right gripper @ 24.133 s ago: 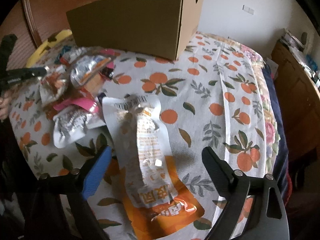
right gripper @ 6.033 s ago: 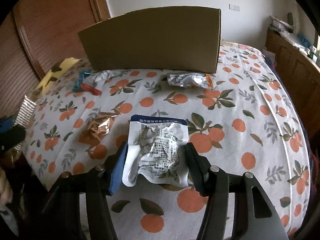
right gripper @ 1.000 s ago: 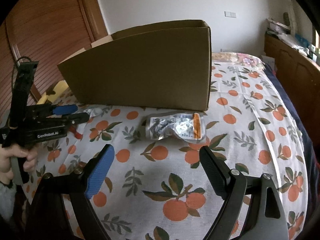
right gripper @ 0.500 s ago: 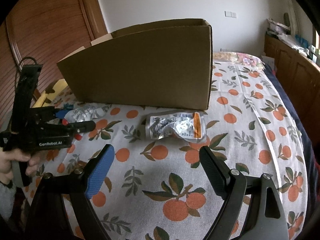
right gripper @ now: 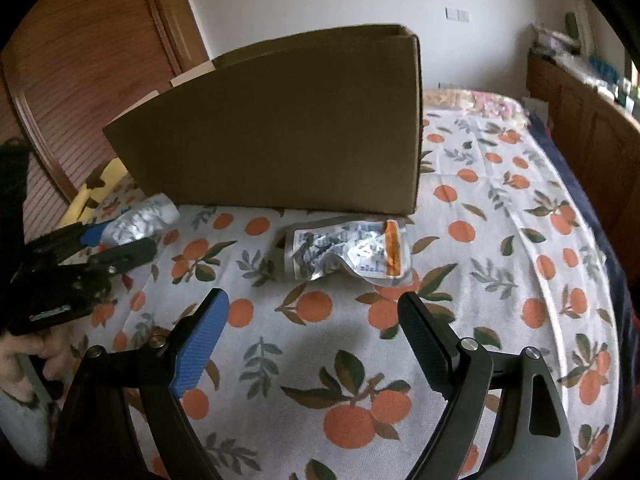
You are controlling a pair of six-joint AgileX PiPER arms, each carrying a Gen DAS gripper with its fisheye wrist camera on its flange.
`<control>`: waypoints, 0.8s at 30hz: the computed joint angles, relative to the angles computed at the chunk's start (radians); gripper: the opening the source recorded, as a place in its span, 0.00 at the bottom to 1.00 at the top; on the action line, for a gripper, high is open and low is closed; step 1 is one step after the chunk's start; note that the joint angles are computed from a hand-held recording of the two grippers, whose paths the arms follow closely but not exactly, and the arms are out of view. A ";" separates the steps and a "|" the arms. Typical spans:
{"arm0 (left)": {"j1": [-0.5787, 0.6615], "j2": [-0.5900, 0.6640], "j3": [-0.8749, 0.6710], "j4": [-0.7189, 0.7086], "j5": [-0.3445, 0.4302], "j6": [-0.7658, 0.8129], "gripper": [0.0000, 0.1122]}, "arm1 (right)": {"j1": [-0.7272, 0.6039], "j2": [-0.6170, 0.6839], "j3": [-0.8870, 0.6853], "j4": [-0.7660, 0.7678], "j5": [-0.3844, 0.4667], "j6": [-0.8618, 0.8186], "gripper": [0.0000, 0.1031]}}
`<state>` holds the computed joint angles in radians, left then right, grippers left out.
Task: Organize snacks
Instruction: 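Grasp the white printed snack bag with the left gripper while the right gripper grasps the foil pouch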
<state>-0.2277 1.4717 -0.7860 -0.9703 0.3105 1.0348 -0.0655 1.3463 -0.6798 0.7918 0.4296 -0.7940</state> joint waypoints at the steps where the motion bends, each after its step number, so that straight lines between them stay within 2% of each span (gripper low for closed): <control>1: 0.016 -0.006 0.006 -0.064 0.008 0.065 0.54 | 0.005 0.008 -0.014 -0.029 0.003 0.037 0.85; 5: 0.067 -0.003 0.017 -0.282 0.039 0.280 0.54 | 0.023 0.042 -0.057 -0.128 0.007 0.159 0.85; 7: 0.102 0.018 0.013 -0.361 0.092 0.347 0.54 | 0.027 0.062 -0.072 -0.164 0.005 0.199 0.85; 10: 0.174 0.041 0.001 -0.387 0.201 0.362 0.54 | 0.018 0.087 -0.083 -0.143 0.006 0.173 0.85; 13: 0.224 0.053 0.003 -0.422 0.287 0.412 0.54 | 0.021 0.114 -0.111 -0.170 0.003 0.219 0.85; 15: 0.226 0.061 -0.006 -0.417 0.297 0.403 0.54 | 0.022 0.136 -0.140 -0.171 0.011 0.237 0.85; 19: 0.263 0.076 -0.008 -0.443 0.351 0.420 0.54 | 0.068 0.150 -0.181 -0.389 -0.002 0.471 0.84; 24: 0.297 0.090 -0.010 -0.469 0.392 0.432 0.54 | 0.087 0.084 -0.137 -0.416 0.007 0.504 0.84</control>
<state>0.0696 1.5621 -0.7961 -1.4390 0.7023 1.4671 0.0216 1.4302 -0.8171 0.3762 0.4366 -0.2897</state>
